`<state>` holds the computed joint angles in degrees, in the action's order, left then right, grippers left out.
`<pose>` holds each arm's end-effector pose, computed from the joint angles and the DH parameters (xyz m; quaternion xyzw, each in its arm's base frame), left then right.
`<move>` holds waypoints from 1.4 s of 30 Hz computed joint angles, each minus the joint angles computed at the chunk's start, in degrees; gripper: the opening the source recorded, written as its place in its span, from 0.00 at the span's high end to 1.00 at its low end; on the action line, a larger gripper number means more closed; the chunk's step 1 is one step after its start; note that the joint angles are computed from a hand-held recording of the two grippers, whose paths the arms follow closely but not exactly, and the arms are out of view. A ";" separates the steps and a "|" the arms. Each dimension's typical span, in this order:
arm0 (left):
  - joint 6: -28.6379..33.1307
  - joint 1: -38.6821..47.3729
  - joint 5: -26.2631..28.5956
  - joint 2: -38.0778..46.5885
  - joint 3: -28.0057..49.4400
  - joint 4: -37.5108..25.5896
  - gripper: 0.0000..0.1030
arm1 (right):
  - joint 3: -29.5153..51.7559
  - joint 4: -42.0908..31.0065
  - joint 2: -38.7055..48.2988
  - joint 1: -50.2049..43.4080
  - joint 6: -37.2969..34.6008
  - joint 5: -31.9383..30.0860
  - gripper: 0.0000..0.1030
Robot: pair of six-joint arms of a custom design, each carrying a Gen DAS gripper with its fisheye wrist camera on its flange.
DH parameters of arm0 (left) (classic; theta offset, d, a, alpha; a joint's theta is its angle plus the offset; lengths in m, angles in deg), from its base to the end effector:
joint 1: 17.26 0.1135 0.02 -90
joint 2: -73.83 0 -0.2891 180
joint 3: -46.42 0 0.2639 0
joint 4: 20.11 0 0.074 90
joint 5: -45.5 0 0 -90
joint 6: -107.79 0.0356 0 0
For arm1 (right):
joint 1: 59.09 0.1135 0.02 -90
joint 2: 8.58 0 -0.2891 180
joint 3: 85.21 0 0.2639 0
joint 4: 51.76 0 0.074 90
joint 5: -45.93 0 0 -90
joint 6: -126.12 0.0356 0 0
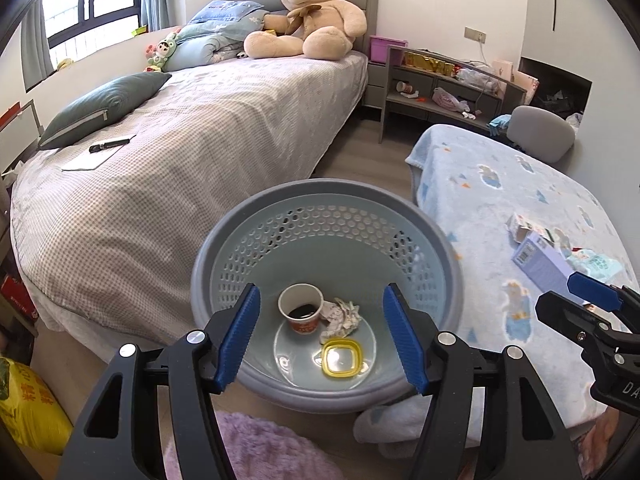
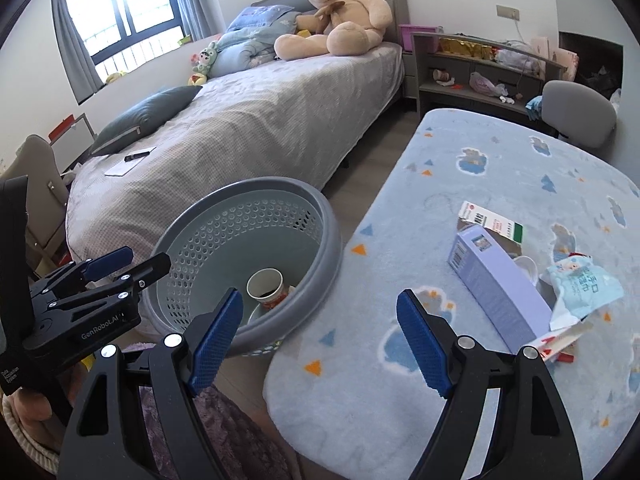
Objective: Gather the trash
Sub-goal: 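Withdraw both tools from the basket toward the table, then reach the right tool to the blue wet-wipes pack on the table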
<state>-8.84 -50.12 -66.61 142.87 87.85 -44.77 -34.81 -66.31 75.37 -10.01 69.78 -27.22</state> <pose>0.1886 -0.1059 0.1766 -0.0114 0.9307 0.0001 0.3656 0.1923 0.2061 0.1747 -0.0720 0.9225 0.1311 0.3559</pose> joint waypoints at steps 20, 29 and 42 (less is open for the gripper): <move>-14.19 -23.24 -9.17 6.54 11.81 -10.93 0.39 | -18.20 -21.62 -40.87 -7.94 1.48 4.44 0.23; -12.77 -23.89 -6.69 16.45 18.07 -6.60 0.39 | -21.99 -24.10 -48.58 -31.20 -11.41 -8.97 0.23; -15.82 -24.75 -7.64 28.78 27.28 -6.87 0.39 | -18.44 -11.09 -31.74 -47.16 -27.36 -19.75 0.23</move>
<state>-24.66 -74.87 -74.25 171.65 115.13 -51.64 -53.25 -77.40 43.63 -57.17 42.41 -46.97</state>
